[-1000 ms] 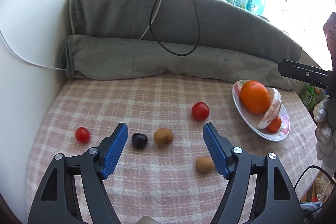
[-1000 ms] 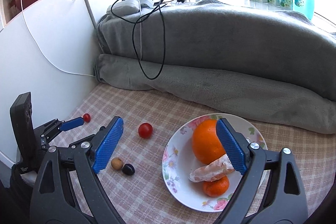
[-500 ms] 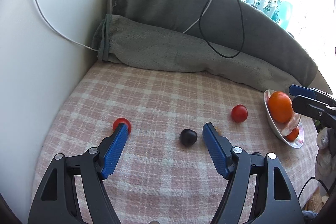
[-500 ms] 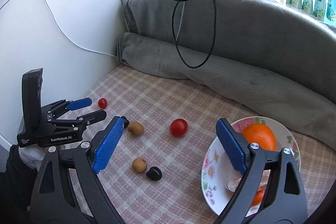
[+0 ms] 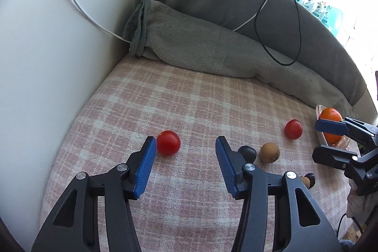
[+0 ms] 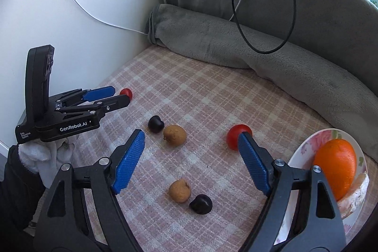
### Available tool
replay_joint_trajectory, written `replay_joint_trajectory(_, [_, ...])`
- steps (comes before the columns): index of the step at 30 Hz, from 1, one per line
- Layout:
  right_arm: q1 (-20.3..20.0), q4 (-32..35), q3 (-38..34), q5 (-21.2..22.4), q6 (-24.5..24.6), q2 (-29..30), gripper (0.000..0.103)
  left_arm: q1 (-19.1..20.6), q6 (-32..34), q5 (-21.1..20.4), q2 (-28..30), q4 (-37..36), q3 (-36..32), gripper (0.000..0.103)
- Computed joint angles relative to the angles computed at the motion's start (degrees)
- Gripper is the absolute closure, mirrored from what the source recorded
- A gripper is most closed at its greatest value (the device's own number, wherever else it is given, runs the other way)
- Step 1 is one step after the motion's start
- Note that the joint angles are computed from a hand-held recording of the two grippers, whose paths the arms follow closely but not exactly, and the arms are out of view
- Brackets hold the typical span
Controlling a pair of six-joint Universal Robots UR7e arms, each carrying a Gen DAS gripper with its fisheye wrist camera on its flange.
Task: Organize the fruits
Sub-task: 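Move the right gripper to a brown longan while the left gripper approaches a red cherry tomato, then close the right gripper on the longan while the left gripper closes on the cherry tomato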
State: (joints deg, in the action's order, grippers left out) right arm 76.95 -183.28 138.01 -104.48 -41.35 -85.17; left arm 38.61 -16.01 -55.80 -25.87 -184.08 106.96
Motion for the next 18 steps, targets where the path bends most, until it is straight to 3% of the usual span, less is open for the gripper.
replay_joint_trajectory(10, [-0.03,2.76,-2.33,-1.15,0.25,4.09,0.047,1.53,-0.07,-0.62,0.18,0.93,-0.68,0.064])
replay_joint_trajectory(18, [-0.47,4.72,-3.92,-1.08,0.84,6.08,0.057,1.96,-0.27,-1.16,0.34,1.87,-0.97,0.069])
